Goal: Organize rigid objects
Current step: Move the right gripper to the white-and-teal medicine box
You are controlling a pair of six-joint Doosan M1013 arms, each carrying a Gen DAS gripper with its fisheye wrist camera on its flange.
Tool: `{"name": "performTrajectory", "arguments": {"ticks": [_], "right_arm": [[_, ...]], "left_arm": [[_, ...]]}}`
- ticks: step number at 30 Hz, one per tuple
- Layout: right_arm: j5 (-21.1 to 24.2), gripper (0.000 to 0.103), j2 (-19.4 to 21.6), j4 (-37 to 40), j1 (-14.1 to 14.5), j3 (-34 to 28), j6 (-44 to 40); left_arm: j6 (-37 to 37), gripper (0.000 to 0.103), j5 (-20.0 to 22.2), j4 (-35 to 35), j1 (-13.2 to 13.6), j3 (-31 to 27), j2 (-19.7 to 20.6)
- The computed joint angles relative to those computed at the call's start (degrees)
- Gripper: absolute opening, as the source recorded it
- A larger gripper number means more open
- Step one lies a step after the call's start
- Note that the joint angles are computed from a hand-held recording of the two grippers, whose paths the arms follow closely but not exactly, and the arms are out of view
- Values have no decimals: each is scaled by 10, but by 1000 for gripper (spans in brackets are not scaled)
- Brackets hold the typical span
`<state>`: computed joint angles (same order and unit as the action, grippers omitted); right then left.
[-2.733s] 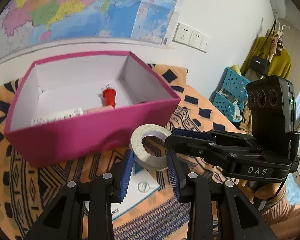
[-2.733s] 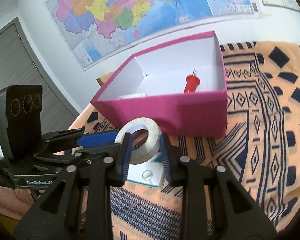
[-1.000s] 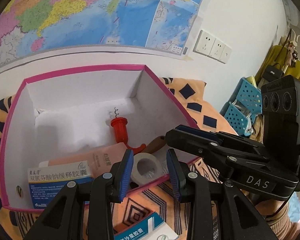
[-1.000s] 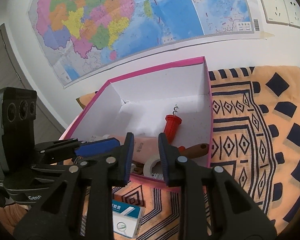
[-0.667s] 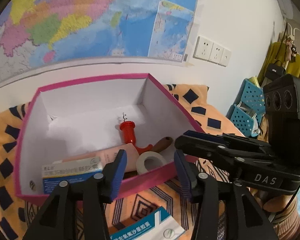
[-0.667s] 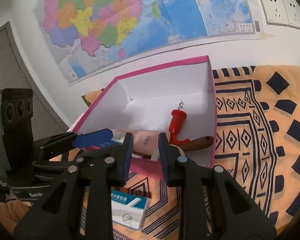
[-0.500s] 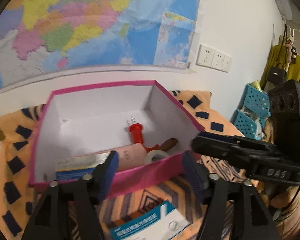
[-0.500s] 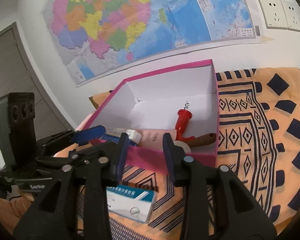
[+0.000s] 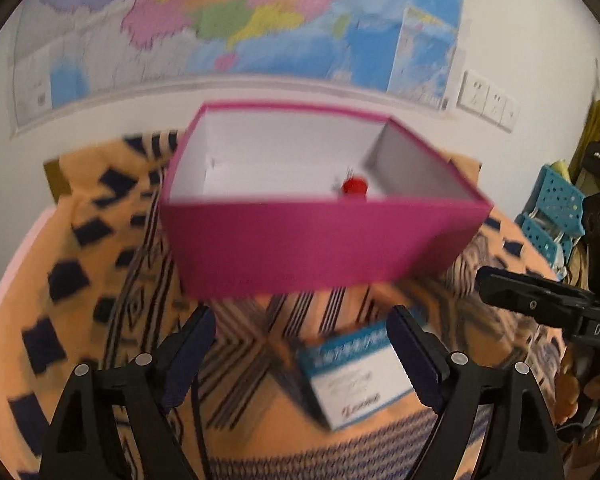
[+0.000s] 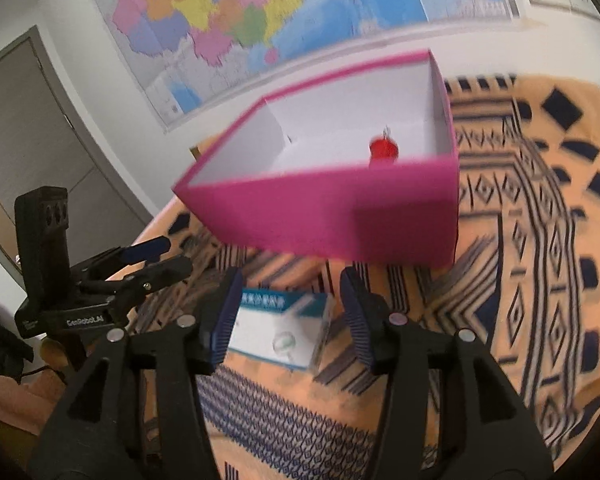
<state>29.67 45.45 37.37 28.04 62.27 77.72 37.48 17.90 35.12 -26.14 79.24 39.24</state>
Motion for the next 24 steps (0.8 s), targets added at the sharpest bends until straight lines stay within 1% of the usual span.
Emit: {"name": "performTrajectory", "arguments": {"ticks": [1, 3, 7, 8, 9, 15, 17, 22, 24], "right_arm": [[2, 53, 1, -10, 1, 1, 11], [8, 53, 4, -16, 2, 2, 21], [21, 53, 8, -34, 5, 1, 41], [23, 53, 9, -39, 6, 0, 46], [25, 53, 11, -37, 6, 0, 46], [32, 53, 17, -32, 6, -4, 52], [34, 53, 19, -31, 6, -6, 53], [40, 53, 22, -28, 6, -9, 57], [41, 53, 23, -29, 7, -9, 58]], "left_arm": [[-3, 89, 1, -2, 0, 5, -1], [37, 89, 2, -53, 1, 8, 2], [53, 89, 14, -77, -2, 10, 6], [67, 89, 15, -93, -1, 9, 7], [82, 89, 19, -111, -1, 8, 9], [115, 88, 25, -147, -2, 5, 12], [123, 83, 27, -151, -4, 4, 13], [177, 74, 33, -200, -5, 1, 16], [186, 71, 30, -206, -7, 2, 15]]}}
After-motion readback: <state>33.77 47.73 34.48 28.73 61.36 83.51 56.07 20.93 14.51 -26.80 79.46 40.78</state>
